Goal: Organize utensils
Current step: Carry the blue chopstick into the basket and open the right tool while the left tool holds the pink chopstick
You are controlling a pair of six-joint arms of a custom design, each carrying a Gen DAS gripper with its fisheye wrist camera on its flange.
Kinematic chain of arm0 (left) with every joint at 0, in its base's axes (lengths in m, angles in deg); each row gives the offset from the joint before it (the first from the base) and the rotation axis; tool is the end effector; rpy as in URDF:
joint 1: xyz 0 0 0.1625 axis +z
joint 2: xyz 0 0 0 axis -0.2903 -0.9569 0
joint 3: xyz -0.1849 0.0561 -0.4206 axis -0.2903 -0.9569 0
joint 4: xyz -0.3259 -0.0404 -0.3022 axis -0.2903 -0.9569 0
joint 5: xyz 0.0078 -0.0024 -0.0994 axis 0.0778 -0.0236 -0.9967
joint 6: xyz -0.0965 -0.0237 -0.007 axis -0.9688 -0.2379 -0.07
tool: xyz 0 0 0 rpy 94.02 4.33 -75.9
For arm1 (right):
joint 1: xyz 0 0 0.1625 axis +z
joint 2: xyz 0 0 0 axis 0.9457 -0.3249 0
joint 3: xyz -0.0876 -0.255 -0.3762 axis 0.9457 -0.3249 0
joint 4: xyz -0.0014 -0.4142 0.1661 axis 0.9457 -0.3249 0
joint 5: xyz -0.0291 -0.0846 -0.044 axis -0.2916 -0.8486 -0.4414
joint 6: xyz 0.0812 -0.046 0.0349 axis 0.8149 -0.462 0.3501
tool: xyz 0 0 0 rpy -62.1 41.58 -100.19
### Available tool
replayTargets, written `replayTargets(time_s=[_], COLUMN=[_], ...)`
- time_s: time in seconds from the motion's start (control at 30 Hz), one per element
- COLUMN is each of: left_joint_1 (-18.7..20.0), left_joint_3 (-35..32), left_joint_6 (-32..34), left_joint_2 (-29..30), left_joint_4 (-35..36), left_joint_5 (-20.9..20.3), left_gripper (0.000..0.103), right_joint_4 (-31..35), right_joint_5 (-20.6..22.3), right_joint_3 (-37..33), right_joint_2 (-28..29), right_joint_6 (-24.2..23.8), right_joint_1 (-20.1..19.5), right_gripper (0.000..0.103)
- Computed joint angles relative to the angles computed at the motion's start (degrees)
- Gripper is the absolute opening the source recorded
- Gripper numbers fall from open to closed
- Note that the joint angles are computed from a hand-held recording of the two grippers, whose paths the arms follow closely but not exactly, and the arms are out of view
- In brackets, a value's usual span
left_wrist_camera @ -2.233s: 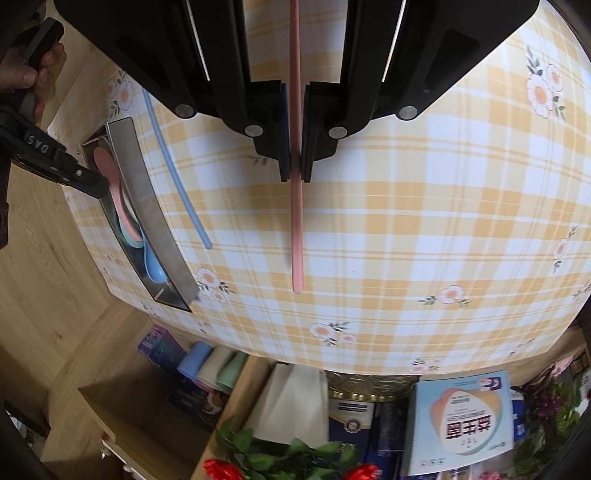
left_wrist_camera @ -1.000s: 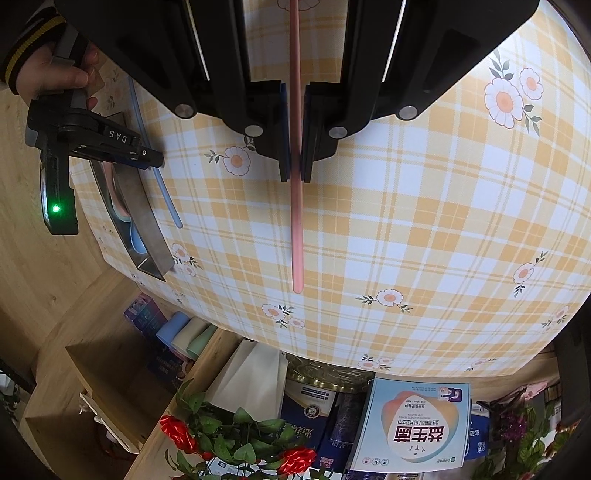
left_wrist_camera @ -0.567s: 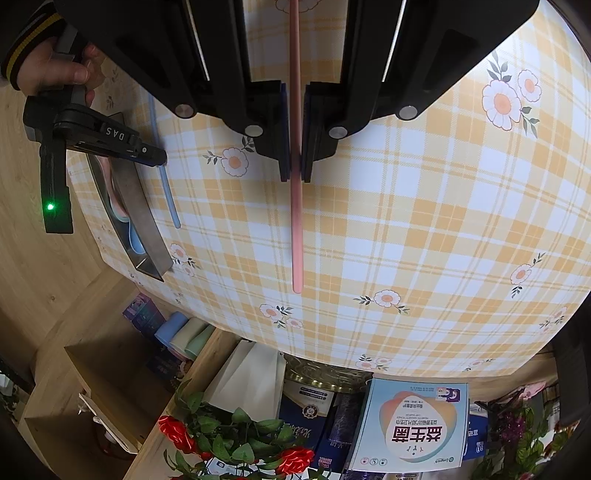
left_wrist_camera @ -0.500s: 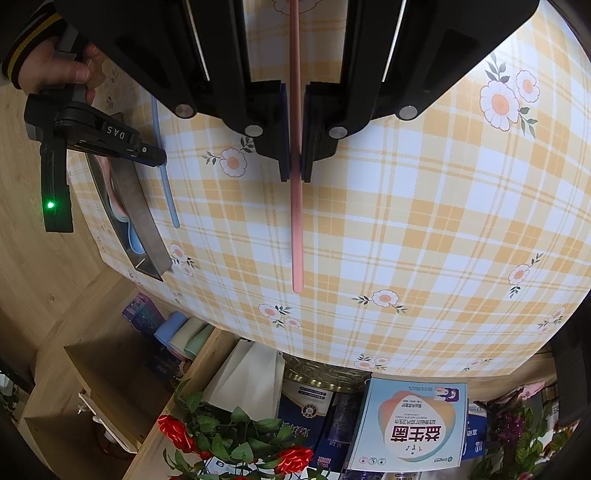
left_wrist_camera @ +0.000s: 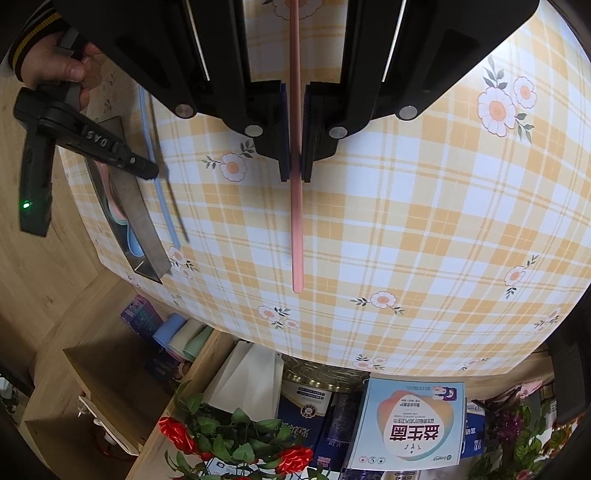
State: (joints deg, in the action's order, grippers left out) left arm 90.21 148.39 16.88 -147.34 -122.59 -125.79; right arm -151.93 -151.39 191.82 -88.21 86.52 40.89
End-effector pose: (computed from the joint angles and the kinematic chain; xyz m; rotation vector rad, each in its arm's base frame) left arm 0.0257 -0.5183 0.2769 0.4918 2.6396 -0.6714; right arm 0.2810 -0.5070 -0.0348 0.0134 -2.5258 0.7365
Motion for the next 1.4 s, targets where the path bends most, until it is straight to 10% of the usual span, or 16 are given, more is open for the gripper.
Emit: replayTargets(time_s=[0.37, 0.57, 1.4], left_joint_1=[-1.4, -2.1, -5.3], left_joint_3=[0.3, 0.5, 0.8], left_joint_6=[-0.6, -1.3, -1.4], left_joint_2=[0.1, 0.4, 1.7], left_joint_4=[-0.1, -0.3, -0.1], left_joint_5=[1.7, 1.9, 5.0], left_gripper=[0.006, 0.006, 0.006], right_joint_4=[-9.2, -14.7, -11.9], right_joint_5=[4.4, -1.1, 3.0], right_joint_3=[4.7, 7.6, 7.5], right_joint_2=[-3.6, -7.8, -7.9], right_joint_6=[-1.8, -7.1, -9.0], right_joint_1=[-1.1, -1.9, -8.9], right_gripper=[0.006, 0.006, 0.006])
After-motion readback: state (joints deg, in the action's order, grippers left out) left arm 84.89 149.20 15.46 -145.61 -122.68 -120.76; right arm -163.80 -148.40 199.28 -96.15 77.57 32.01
